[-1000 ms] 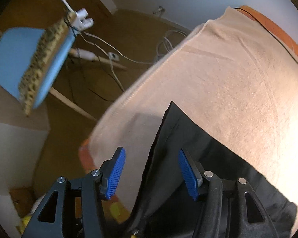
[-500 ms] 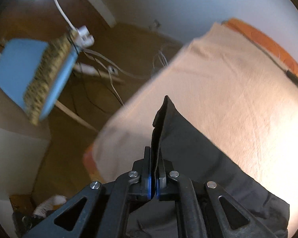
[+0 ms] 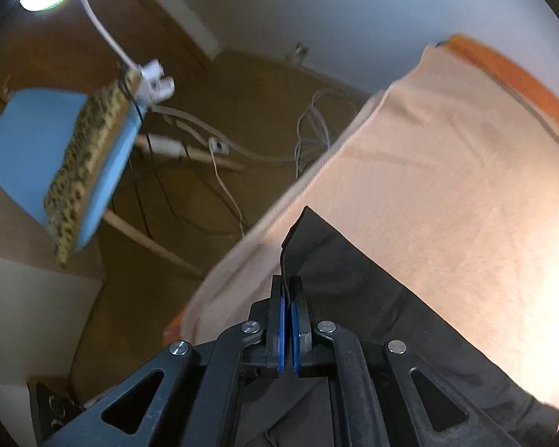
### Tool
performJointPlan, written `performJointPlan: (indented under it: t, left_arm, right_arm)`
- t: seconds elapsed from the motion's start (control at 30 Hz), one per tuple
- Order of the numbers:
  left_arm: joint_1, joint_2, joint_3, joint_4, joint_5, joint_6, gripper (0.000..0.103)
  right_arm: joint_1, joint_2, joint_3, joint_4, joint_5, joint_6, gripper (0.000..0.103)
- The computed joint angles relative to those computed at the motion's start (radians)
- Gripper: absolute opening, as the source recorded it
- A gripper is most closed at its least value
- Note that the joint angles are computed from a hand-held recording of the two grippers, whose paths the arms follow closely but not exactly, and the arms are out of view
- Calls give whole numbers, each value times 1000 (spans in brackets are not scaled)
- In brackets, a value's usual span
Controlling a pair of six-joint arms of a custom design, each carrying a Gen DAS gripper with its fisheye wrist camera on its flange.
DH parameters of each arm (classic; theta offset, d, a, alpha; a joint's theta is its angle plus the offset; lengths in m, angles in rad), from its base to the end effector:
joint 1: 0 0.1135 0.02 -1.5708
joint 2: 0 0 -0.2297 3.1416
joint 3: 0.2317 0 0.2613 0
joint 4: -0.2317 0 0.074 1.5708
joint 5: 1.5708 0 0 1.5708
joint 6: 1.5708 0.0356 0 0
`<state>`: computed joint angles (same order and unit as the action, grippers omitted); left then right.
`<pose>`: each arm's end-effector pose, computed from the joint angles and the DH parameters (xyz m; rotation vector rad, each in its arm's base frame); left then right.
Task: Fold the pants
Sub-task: 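Lift the black trousers by their edges with both grippers and carry them onto the bed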
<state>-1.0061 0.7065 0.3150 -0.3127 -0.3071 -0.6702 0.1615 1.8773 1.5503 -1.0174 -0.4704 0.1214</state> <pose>0.1084 -0.1510 0.1512 0.2211 2.2847 -0.5504 0.3657 0.0759 0.2046 -0.1370 2.8946 0.7336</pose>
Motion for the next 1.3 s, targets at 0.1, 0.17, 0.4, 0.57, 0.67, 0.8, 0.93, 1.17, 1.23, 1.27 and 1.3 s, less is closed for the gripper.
performJointPlan:
  t: [0.1,0.17,0.4,0.57,0.67,0.8,0.93,1.17,1.23,1.27,1.3]
  left_arm:
    - [11,9,-19,3,12,-21,6]
    - [11,26,-29,22,12,-26,6]
    - [-34,50,11,2,-39,-25,6]
    - [-75,97,57,16,-65,11,6]
    - [-133,169,114,30,-95,30,6]
    - [-222,300,214,44,-142,69,6]
    - [-280,409,292,51,-163,95,6]
    - [-321,502,336,67,-161,91,6]
    - [-325,507,340,64,-155,94,6]
    - [-327,520,347,68,-153,94,6]
    - [-326,524,351,70,-146,96,6]
  right_arm:
    - [-17,14,-11,20,-29,-10,29]
    - [-53,-41,-39,49,-44,-21,40]
    - [-215,-295,-124,-24,-102,-189,57]
    - [-402,-483,-255,-98,-147,-337,64]
    - [-537,-572,-354,-107,-170,-423,64]
    - [-632,-595,-407,-138,-220,-495,65]
    - [-637,-536,-408,-175,-239,-496,65]
    - [-550,-352,-407,-128,-277,-369,68]
    - [-511,-324,-414,-80,-247,-326,68]
    - [-492,-303,-414,-56,-239,-305,67]
    - [-477,-280,-413,-34,-235,-281,67]
